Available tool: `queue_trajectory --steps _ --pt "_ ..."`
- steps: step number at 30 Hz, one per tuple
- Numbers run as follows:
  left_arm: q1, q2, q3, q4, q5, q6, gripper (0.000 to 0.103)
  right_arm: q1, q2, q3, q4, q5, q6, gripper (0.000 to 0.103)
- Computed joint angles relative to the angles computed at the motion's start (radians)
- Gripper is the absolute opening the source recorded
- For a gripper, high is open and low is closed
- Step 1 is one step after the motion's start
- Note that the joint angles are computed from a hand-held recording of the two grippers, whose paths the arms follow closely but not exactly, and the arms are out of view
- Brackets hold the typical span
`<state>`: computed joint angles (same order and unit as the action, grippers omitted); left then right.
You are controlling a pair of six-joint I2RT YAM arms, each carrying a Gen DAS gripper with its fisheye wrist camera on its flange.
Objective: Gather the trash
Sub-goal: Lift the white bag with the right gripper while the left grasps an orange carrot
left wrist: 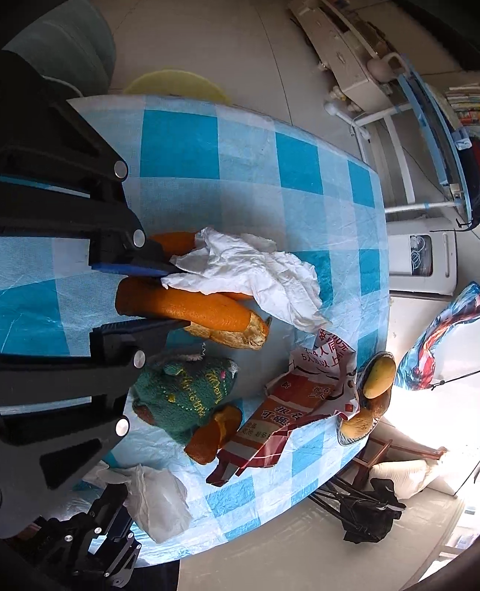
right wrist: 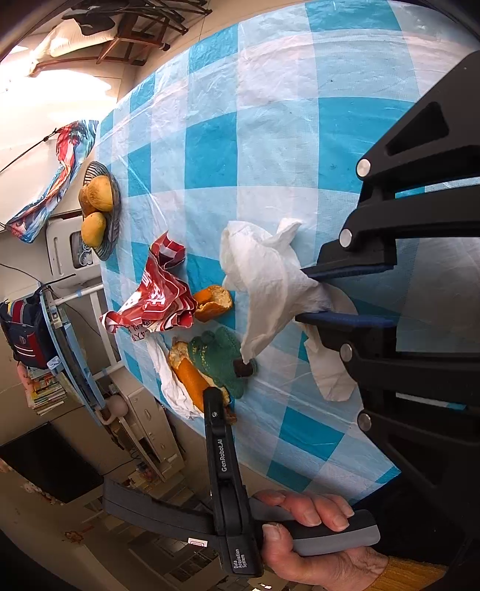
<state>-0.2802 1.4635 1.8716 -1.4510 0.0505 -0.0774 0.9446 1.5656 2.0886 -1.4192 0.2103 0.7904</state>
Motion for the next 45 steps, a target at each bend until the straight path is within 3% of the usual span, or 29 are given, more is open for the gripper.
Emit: queue_trajectory --steps 3,4,7,8,14,17,21,23,28,30,33,35,37,42,45 --pt "0.049 -0.035 -0.006 -0.055 0.058 0.062 0.021 0.002 0.002 0.001 0.004 0.001 0.002 0.018" --pt "0.055 -0.047 -0.011 -0.062 0.048 0.075 0.029 0.002 0.004 0.002 0.005 0.0 0.0 0.018" --pt "0.041 -0.112 -0.044 -0.014 -0.092 0.077 0.074 0.005 0.007 0.003 0.006 0.001 -0.001 0.018" --pt "0.049 -0.13 -0.043 0.005 -0.118 0.081 0.078 0.005 0.007 0.003 0.006 0.001 -0.001 0.018" --pt "0.062 -0.192 -0.022 0.075 -0.122 0.106 0.078 0.001 0.007 0.003 0.007 0.0 -0.007 0.019" --pt "0.005 -0.172 -0.017 0.029 -0.081 0.128 0.077 0.001 0.007 0.004 0.008 0.001 -0.008 0.02" --pt "-0.092 -0.14 -0.079 0.029 -0.163 0.109 0.075 0.005 0.009 0.007 0.007 0.004 -0.007 0.021" --pt "-0.087 -0.124 -0.096 0.026 -0.143 0.095 0.075 0.005 0.012 0.01 0.007 0.006 -0.009 0.021" --pt "-0.082 -0.088 -0.133 0.046 -0.202 0.063 0.075 0.007 0.01 0.007 0.011 0.007 -0.01 0.022" --pt "-0.052 -0.081 -0.137 0.05 -0.169 0.056 0.075 0.005 0.007 0.001 0.015 0.006 -0.012 0.022" --pt "-0.017 -0.083 -0.139 0.046 -0.093 0.052 0.063 0.009 0.002 -0.006 0.02 0.011 -0.012 0.022" --pt "-0.03 -0.09 -0.139 0.038 -0.081 0.07 0.044 0.01 0.002 -0.007 0.02 0.013 -0.013 0.022" --pt "-0.047 -0.093 -0.132 0.024 -0.072 0.084 0.035 0.014 0.003 -0.007 0.019 0.019 -0.013 0.022" --pt "-0.051 -0.106 -0.125 -0.003 -0.045 0.101 0.03 0.028 0.01 0.004 0.007 0.038 -0.012 0.022" --pt "-0.063 -0.119 -0.137 0.006 -0.099 0.097 0.036 0.039 0.017 0.016 -0.006 0.052 -0.008 0.022"
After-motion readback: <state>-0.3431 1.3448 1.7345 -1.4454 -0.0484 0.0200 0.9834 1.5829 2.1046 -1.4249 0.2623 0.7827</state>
